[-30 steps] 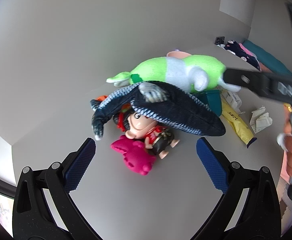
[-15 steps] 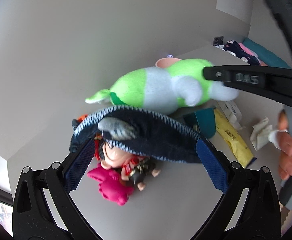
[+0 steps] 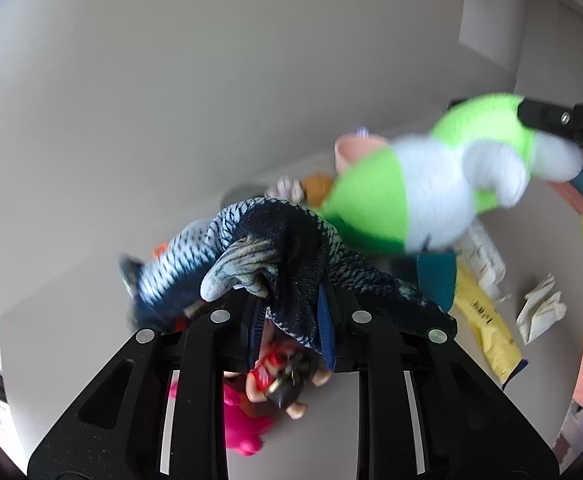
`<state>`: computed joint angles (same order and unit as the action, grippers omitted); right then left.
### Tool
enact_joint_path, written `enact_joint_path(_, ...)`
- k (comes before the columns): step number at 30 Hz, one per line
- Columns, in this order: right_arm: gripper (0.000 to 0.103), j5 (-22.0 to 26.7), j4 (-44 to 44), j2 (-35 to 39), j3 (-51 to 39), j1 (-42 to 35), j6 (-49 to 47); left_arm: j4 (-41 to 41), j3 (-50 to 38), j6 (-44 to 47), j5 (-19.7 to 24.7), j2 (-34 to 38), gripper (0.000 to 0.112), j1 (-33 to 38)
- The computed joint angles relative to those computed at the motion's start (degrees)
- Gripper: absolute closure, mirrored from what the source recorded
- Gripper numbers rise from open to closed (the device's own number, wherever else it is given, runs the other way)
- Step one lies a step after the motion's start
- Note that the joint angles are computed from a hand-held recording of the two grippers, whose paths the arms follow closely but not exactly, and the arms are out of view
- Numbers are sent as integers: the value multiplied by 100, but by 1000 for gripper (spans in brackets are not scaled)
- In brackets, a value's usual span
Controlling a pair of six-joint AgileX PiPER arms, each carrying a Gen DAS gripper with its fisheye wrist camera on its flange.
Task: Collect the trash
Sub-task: 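Grasp the dark blue plush fish with the left gripper while the right grasps the green-white plush, then carry both plush toys to the black trash bag and open both grippers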
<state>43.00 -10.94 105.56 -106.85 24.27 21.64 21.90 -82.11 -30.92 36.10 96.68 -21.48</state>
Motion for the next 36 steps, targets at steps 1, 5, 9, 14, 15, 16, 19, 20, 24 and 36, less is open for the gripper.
enact_joint_path(1, 96, -20, -64, -60, 26, -11, 43, 112, -11, -73, -6, -102, 90, -26)
enact_joint_path(5, 96, -53, -146, -353, 131, -115, 133, 367, -181, -53, 189, -443, 91, -173)
enact_joint_path(9, 96, -34, -371, -788, 342, -241, 262, 384, -378, -22, 377, -643, 91, -417)
enact_joint_path(14, 96, -4, -341, -1532, 799, -675, 114, 663, -714, -99, 636, -610, 91, -1034)
enact_joint_path(15, 96, 15, -311, -1752, 935, -822, 41, 734, -804, -134, 691, -579, 90, -1220)
enact_joint_path(16, 96, 29, -235, -1916, 1039, -960, -53, 772, -870, -154, 724, -553, 90, -1345)
enact_joint_path(19, 96, -6, -61, -2372, 1407, -1412, -302, 882, -1081, -182, 830, -463, 90, -1803)
enact_joint_path(20, 96, -19, 43, -2543, 1550, -1624, -427, 899, -1192, -184, 867, -389, 90, -1955)
enact_joint_path(24, 96, -106, 676, -3082, 2096, -2585, -1109, 994, -1487, -303, 976, -109, 90, -2613)
enact_joint_path(36, 96, 401, 4226, -4146, 3650, -6836, -4972, 107, -5026, 777, 2120, 2515, 90, -3992)
